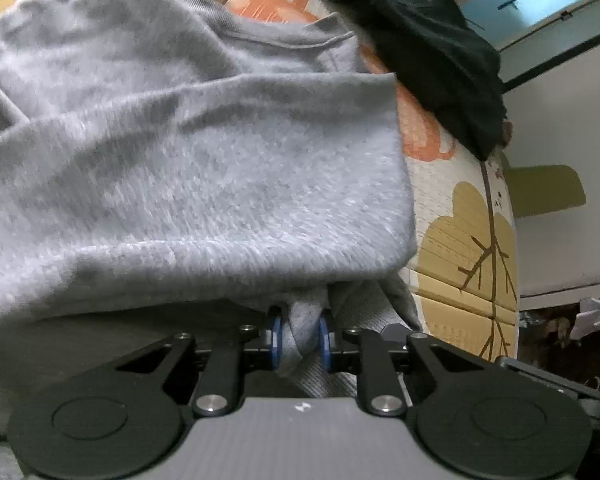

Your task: Fold clothes

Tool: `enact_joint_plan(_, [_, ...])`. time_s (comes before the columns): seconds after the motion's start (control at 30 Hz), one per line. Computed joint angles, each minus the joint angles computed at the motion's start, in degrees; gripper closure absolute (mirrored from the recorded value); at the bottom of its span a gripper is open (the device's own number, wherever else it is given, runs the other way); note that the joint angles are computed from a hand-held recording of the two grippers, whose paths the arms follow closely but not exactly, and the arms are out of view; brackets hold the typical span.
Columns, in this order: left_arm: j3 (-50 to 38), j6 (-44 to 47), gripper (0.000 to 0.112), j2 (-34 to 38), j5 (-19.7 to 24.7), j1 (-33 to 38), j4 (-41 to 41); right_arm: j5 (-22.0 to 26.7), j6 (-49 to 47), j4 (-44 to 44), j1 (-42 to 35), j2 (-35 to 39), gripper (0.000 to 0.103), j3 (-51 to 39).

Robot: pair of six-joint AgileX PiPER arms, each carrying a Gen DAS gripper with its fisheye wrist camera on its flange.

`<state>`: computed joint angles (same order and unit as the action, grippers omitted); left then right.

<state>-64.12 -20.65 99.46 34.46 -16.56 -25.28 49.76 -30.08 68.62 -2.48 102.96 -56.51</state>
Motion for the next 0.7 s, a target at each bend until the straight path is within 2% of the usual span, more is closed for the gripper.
enact_joint_plan(0.23, [-1.45, -0.82, 0.092, -5.51, 5.44, 0.61, 2.77, 4.99, -1.07, -0.76, -1.82, -5.05, 0.102, 0.42])
enact_joint_plan(0.37, [-1.92, -0.15, 0.092, -6.28, 7.69, 0.18, 2.95, 7.39, -0.67, -2.28, -2.47, -7.91, 0.102, 0.36])
enact_joint_plan(0.53, [-2.11, 2.57, 0.092, -2.61, 9.24, -0.20, 0.95, 6.80, 1.84, -7.26, -1.74, -9.29, 0.102, 1.01])
enact_joint_plan(0.7, [-3.65, 2.46, 0.088, 3.00, 10.27, -1.04, 1.07, 2.30, 6.05, -14.90, 0.43, -8.10, 0.102, 2.62])
